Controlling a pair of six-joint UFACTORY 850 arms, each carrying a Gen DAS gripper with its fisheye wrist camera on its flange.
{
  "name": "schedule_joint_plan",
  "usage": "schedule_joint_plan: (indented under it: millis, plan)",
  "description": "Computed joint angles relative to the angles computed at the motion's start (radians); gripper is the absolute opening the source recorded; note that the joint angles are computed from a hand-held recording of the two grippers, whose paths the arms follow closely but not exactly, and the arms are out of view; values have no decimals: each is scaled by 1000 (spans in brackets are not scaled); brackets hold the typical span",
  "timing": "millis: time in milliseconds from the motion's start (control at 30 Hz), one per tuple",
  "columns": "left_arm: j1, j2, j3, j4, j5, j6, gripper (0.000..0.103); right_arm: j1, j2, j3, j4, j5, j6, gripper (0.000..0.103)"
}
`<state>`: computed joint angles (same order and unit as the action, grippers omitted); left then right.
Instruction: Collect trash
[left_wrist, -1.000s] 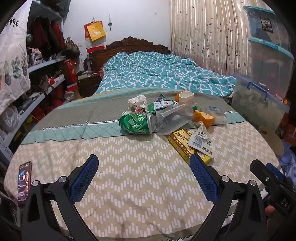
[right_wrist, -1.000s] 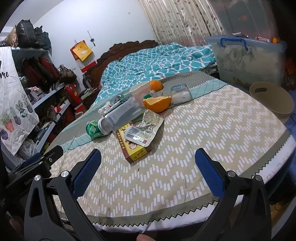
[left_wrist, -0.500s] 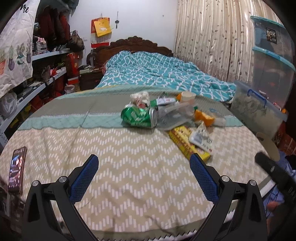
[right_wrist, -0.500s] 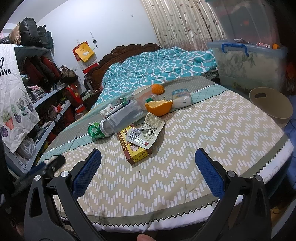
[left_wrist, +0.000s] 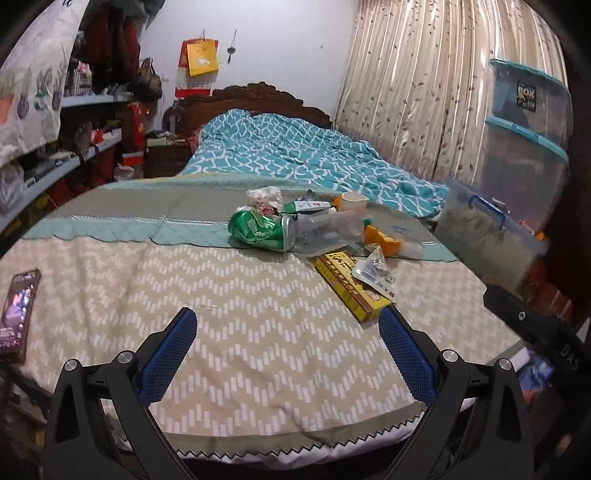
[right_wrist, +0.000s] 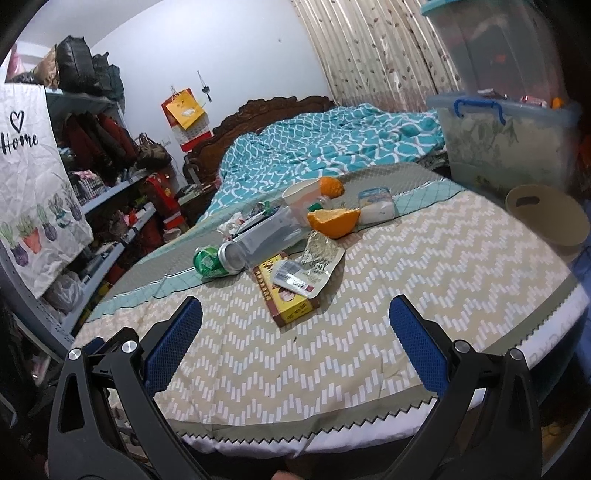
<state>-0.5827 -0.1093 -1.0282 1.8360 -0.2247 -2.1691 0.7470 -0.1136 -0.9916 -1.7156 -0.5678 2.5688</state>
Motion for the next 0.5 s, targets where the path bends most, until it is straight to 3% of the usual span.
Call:
schedule_joint_plan:
  millis: [233,500]
  plan:
    - [-2,-6,-15,-76,-65,52,94,6,-7,-13,-23,26,-38,100]
    - [45,-30,-80,-225,-115,169,94,-17,-18,-19,-85,107,13,100]
